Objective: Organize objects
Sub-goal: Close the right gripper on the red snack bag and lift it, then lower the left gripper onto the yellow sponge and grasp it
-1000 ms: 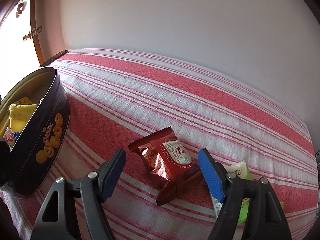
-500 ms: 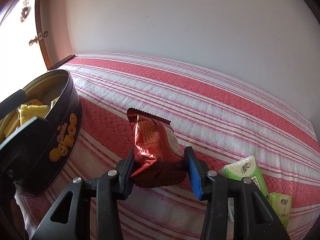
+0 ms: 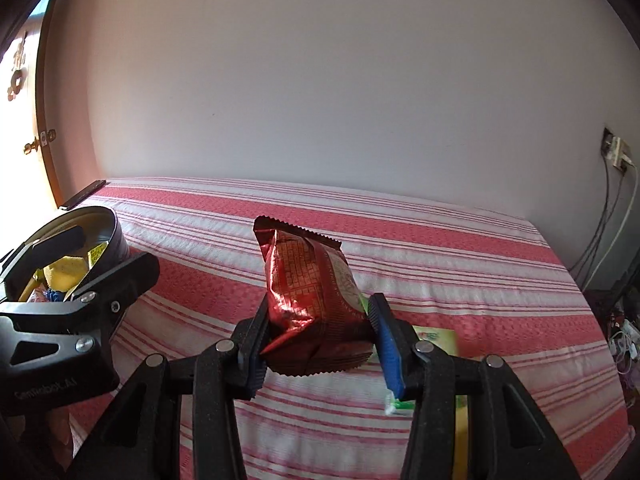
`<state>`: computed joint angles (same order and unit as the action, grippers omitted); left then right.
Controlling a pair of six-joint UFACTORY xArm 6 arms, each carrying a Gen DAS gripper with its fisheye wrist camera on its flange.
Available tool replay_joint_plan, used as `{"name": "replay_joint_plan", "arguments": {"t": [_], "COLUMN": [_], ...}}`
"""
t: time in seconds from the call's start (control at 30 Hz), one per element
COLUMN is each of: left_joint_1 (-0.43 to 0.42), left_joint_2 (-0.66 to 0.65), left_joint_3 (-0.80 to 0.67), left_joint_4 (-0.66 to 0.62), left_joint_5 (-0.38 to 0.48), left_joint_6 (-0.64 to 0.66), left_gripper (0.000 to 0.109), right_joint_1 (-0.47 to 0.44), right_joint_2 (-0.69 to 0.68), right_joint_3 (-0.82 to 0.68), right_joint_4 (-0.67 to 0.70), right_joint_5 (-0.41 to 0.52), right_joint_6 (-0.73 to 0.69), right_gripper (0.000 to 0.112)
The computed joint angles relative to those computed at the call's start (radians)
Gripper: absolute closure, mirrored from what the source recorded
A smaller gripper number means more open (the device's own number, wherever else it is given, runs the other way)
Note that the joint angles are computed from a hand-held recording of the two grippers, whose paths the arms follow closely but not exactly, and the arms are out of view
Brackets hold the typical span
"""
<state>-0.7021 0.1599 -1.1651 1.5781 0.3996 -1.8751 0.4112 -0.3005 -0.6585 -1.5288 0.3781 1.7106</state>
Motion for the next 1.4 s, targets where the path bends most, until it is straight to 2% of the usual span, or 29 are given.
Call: {"name": "replay_joint_plan", "arguments": {"t": [0.1, 0.23, 0.37, 0.5, 0.7, 0.87, 1.0, 1.07, 1.1, 1.13, 1.2, 1.4], "left_joint_1": [-0.035, -0.082, -0.165, -0.222, -0.267, -0.294, -0.293, -0.294, -0.294, -0.295, -0.293, -0.281], "left_joint_2": [0.063, 0.164, 0.19, 0.217, 0.283, 0.331, 0.349, 0.363, 0.371, 0.378, 0.385, 0.354], "left_joint_3": [-0.066, -0.167, -0.195, -0.229, -0.303, -0.346, -0.365, -0.375, -0.381, -0.386, -0.382, -0.329], "left_joint_4": [-0.002, -0.085, -0.188, -0.242, -0.385, -0.534, -0.61, -0.696, -0.754, -0.798, -0.89, -0.841], "left_joint_5": [-0.039, -0.099, -0.074, -0.046, -0.036, -0.027, -0.034, -0.038, -0.042, -0.039, -0.068, -0.141], "left_joint_6": [0.028, 0.151, 0.272, 0.343, 0.506, 0.7, 0.773, 0.855, 0.911, 0.95, 1.042, 1.003], "left_gripper": [0.006, 0.006, 0.006, 0.006, 0.006, 0.007, 0.008, 0.012, 0.021, 0.034, 0.047, 0.066], "right_joint_1": [-0.012, -0.062, -0.1, -0.197, -0.254, -0.282, -0.288, -0.28, -0.281, -0.276, -0.274, -0.253], "right_joint_2": [-0.138, -0.314, -0.432, -0.536, -0.642, -0.625, -0.614, -0.603, -0.599, -0.591, -0.578, -0.59], "right_joint_3": [0.114, 0.258, 0.36, 0.452, 0.543, 0.549, 0.55, 0.546, 0.546, 0.542, 0.537, 0.537], "right_joint_4": [0.008, 0.075, 0.129, 0.153, 0.189, 0.16, 0.144, 0.139, 0.132, 0.126, 0.107, 0.094], "right_joint_5": [0.079, 0.139, 0.198, 0.145, 0.108, 0.083, 0.086, 0.097, 0.093, 0.096, 0.094, 0.113], "right_joint_6": [0.035, 0.006, -0.021, -0.033, -0.06, -0.018, 0.006, 0.017, 0.028, 0.035, 0.053, 0.077], "right_gripper": [0.064, 0.064, 0.064, 0.064, 0.064, 0.064, 0.064, 0.064, 0.064, 0.064, 0.064, 0.064]}}
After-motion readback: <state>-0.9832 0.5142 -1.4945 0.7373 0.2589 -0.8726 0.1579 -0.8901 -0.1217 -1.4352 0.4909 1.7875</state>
